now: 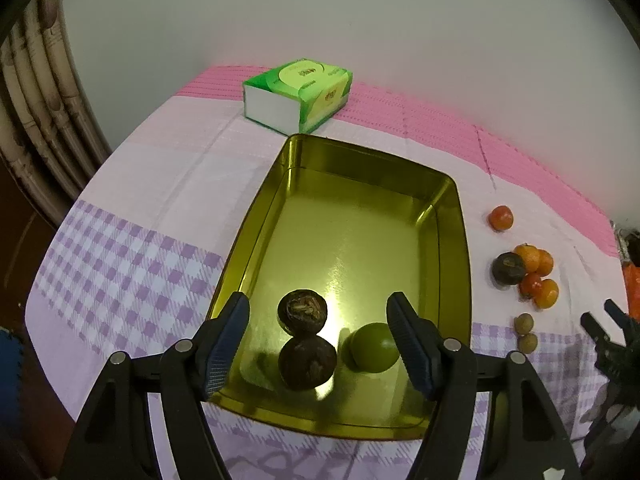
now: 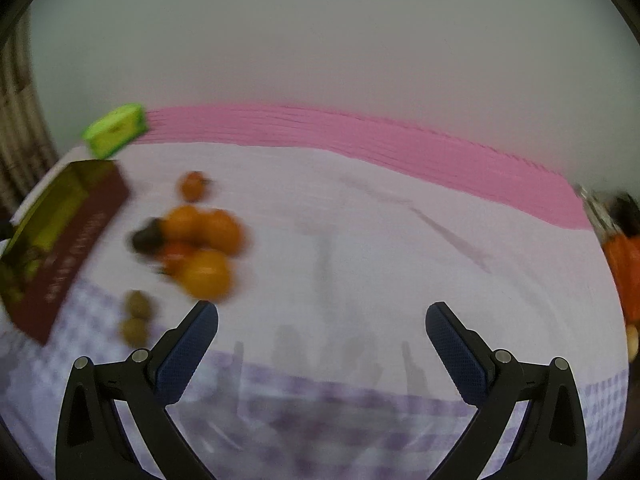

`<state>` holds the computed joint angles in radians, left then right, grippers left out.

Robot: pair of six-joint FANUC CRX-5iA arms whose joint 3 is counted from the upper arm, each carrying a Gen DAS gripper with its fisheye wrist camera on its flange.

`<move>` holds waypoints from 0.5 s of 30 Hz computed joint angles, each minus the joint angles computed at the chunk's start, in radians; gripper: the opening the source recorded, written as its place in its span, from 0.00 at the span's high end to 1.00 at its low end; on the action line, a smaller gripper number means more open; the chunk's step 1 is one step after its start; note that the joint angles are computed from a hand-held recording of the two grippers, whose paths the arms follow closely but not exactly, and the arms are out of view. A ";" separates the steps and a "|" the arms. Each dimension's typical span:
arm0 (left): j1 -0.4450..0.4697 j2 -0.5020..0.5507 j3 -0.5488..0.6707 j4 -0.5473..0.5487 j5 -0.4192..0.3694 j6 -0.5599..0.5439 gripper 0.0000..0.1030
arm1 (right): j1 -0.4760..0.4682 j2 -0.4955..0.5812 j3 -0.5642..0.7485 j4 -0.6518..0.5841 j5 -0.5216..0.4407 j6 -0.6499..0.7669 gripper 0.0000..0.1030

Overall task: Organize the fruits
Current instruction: 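Lower the dark brown fruit into the tin tray and open the left tool, then grasp the small olive-green fruits with the right tool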

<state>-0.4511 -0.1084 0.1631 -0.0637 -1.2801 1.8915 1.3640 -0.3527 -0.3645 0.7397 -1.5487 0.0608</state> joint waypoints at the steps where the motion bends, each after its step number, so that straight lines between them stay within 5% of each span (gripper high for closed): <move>1: 0.000 -0.001 0.003 -0.005 -0.002 0.004 0.32 | 0.002 0.016 0.015 0.000 0.019 0.011 0.00; 6: 0.013 -0.029 -0.006 -0.013 -0.013 0.027 0.30 | 0.002 0.124 0.098 -0.021 0.073 0.083 0.02; 11: 0.015 -0.060 -0.018 -0.018 -0.021 0.024 0.28 | -0.036 0.192 0.167 -0.102 0.140 0.164 0.26; 15: -0.002 -0.084 -0.024 -0.034 -0.029 0.013 0.25 | -0.057 0.227 0.190 -0.146 0.155 0.193 0.31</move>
